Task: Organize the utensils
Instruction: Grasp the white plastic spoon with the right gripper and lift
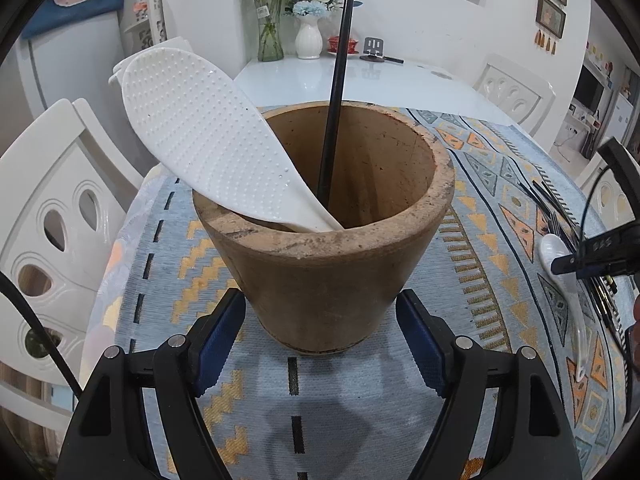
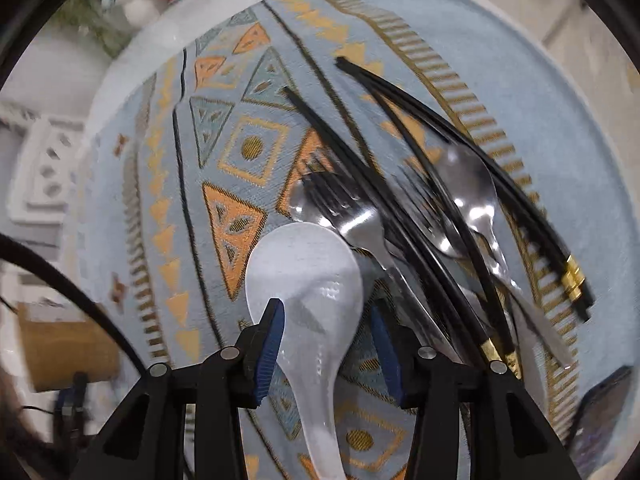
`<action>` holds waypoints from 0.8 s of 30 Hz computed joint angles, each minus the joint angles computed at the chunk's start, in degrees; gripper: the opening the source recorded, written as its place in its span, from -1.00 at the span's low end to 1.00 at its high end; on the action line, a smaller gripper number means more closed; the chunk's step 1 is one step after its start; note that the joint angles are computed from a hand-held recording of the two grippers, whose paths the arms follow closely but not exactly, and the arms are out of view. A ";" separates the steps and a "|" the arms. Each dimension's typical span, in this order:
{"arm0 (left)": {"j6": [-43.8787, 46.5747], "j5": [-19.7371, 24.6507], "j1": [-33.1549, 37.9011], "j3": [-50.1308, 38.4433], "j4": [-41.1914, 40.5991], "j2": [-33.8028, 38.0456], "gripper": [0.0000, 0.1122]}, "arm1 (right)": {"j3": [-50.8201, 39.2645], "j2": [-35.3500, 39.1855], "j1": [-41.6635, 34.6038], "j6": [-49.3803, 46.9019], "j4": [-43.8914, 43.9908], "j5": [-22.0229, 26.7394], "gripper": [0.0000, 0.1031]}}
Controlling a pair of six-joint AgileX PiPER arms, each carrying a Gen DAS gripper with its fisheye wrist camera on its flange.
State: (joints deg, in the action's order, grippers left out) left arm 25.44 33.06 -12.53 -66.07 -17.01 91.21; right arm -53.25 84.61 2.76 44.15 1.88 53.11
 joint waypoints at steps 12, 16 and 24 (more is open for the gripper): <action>2.25 0.16 0.76 -0.01 -1.79 0.20 0.38 | -10.03 2.26 8.91 3.68 -3.25 8.71 -0.90; 3.00 0.61 1.05 -0.02 -2.40 0.08 0.38 | -9.47 4.51 7.93 0.83 1.81 5.37 -0.90; 3.51 0.92 1.25 -0.25 -2.73 0.15 0.38 | -13.91 12.30 7.55 -2.26 2.43 4.84 -0.86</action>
State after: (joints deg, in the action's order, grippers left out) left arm 28.94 33.98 -11.28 -66.31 -19.74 91.36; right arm -67.15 96.91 10.31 41.89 4.30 57.94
